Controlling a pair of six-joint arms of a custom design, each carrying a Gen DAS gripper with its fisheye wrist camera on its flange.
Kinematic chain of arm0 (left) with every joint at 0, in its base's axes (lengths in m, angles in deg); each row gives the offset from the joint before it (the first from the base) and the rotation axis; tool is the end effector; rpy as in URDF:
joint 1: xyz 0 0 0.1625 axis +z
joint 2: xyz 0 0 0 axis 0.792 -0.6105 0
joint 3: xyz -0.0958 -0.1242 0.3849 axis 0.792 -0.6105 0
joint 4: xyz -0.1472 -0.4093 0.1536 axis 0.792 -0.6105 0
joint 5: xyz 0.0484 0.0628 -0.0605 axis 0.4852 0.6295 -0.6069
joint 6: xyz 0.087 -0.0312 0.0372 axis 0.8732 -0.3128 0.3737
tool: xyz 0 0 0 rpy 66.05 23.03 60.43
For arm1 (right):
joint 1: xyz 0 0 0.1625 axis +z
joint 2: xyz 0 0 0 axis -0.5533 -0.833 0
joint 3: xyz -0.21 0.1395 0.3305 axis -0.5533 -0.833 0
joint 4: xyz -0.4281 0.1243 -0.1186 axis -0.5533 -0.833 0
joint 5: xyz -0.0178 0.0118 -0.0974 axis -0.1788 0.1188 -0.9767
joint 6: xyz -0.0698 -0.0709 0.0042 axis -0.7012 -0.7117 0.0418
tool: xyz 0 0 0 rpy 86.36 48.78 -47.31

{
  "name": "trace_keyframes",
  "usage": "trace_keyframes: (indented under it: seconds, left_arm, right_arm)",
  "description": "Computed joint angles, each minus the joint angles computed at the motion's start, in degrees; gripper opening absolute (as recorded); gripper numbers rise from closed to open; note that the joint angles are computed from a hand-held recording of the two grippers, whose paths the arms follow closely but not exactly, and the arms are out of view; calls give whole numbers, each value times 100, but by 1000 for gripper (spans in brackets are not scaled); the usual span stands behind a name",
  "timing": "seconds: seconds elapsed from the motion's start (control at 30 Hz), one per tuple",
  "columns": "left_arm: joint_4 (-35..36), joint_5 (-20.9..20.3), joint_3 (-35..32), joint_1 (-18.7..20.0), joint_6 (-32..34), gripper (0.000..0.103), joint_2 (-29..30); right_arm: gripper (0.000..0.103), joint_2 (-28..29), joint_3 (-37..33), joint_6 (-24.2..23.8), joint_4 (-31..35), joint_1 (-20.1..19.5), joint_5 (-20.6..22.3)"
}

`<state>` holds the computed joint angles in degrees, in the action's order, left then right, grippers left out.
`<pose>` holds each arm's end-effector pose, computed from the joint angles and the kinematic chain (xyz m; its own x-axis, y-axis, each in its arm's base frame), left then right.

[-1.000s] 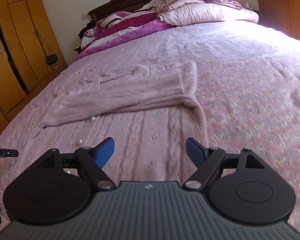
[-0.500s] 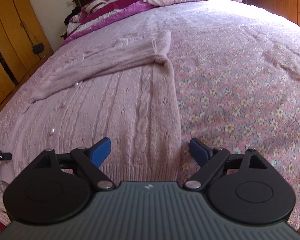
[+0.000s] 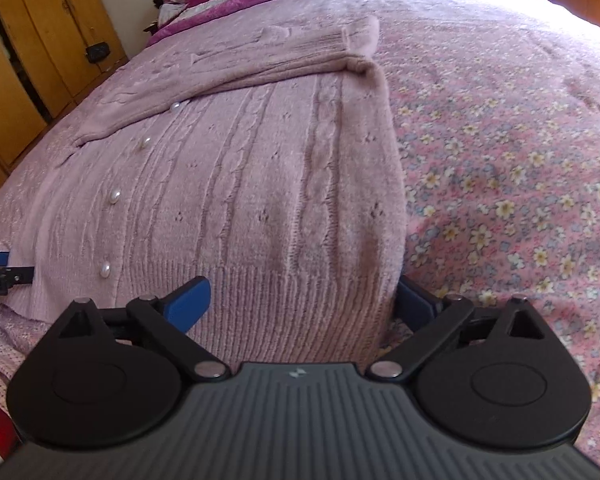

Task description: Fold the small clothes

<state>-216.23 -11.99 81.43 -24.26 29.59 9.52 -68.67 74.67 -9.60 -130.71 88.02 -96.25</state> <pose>-0.2903 -0.3927 0.0087 -0.6625 0.1663 -0.7304 0.5294 0.7938 -0.2994 -0.0794 -0.3551 0.3606 -0.8718 -0.0352 0.4885 -0.3385 0.7641 -0.5491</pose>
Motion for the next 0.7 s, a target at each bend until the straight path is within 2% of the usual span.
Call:
trace_keyframes:
  seconds: [0.07, 0.1, 0.17, 0.23, 0.27, 0.3, 0.37, 0.4, 0.43, 0.47, 0.53, 0.6, 0.7]
  left_arm:
    - [-178, -51, 27, 17, -66, 79, -23]
    - [-296, -89, 46, 24, -107, 72, -31]
    - [-529, -214, 61, 82, -183, 55, -53]
    - [-721, -326, 99, 134, -245, 26, -113]
    - [-916, -446, 147, 173, -263, 20, -158]
    - [-1148, -589, 196, 235, -283, 17, -201]
    - [-1405, -683, 260, 288, -362, 15, -244]
    - [-1526, -693, 287, 291, -362, 14, -248]
    - [-1632, -692, 313, 281, -329, 14, -254]
    - [-1768, -686, 339, 260, -248, 14, -259]
    - [-1982, -655, 364, 205, -103, 14, -274]
    - [-2109, -510, 333, 145, -12, 14, -264]
    - [-2466, -284, 251, 106, 202, 14, -220]
  right_arm:
    - [99, -8, 20, -4, -35, -35, 107]
    - [97, -37, 52, -48, -65, -73, 194]
    - [87, -60, 120, -127, -187, -129, 311]
    - [80, -48, 170, -120, -362, -171, 364]
    - [73, -42, 179, -63, -443, -176, 367]
    - [68, -40, 186, -19, -511, -181, 373]
    - [48, -47, 174, 74, -564, -209, 404]
    - [41, -51, 149, 144, -536, -240, 454]
    - [27, -76, 120, 204, -455, -291, 547]
    - [19, -116, 86, 257, -329, -365, 705]
    - [14, -167, 27, 409, -170, -492, 1022]
    - [12, -160, -31, 563, -97, -573, 1367]
    - [12, -48, -87, 735, -333, -519, 1692]
